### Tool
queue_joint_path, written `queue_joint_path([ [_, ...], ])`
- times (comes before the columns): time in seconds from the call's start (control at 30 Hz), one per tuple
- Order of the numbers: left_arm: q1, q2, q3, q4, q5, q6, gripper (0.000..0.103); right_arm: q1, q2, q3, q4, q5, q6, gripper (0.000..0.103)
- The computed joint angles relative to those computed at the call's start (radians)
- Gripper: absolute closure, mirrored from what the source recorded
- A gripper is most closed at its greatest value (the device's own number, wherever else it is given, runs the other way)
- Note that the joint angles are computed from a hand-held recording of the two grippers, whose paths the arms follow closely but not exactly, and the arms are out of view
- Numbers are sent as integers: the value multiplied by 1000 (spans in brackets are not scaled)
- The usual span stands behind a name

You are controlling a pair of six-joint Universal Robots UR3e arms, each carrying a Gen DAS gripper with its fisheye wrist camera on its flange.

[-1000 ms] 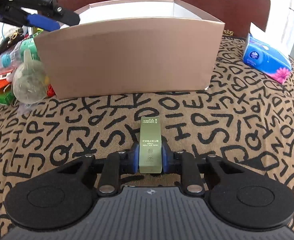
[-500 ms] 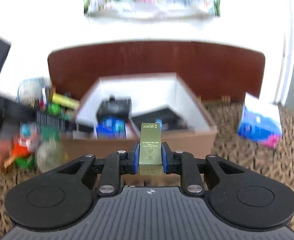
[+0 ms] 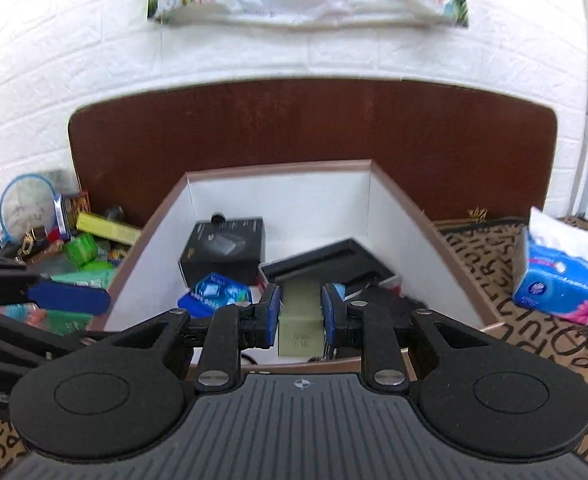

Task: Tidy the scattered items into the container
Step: 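Open the right tool to drop the olive box into the tan box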

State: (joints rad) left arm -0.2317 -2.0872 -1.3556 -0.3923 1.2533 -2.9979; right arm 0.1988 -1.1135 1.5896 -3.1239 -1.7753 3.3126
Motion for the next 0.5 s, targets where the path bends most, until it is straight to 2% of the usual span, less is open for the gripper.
queue_joint_path([
  [0.03,3,1,-11,19,-3,-4,21,5,6,-2,-3,-13,3,52],
  [0.07,5,4,-24,40,0,-9,14,15,11,3,-18,-45,7,32],
  [0.1,4,8,-35,58,14,-19,11,23,16,12,-51,-74,6,26],
  [0.13,2,9,-42,74,30,-31,7,24,13,31,-88,-80,0,23],
  [0.2,7,9,-46,85,36,-48,6,17,-10,59,-104,-56,-1,21],
  [0.33,28,28,-69,72,10,-81,5,29,-26,59,-89,-83,-4,10],
  [0.5,43,90,-158,105,15,-79,3,48,-56,78,-70,-87,3,8],
])
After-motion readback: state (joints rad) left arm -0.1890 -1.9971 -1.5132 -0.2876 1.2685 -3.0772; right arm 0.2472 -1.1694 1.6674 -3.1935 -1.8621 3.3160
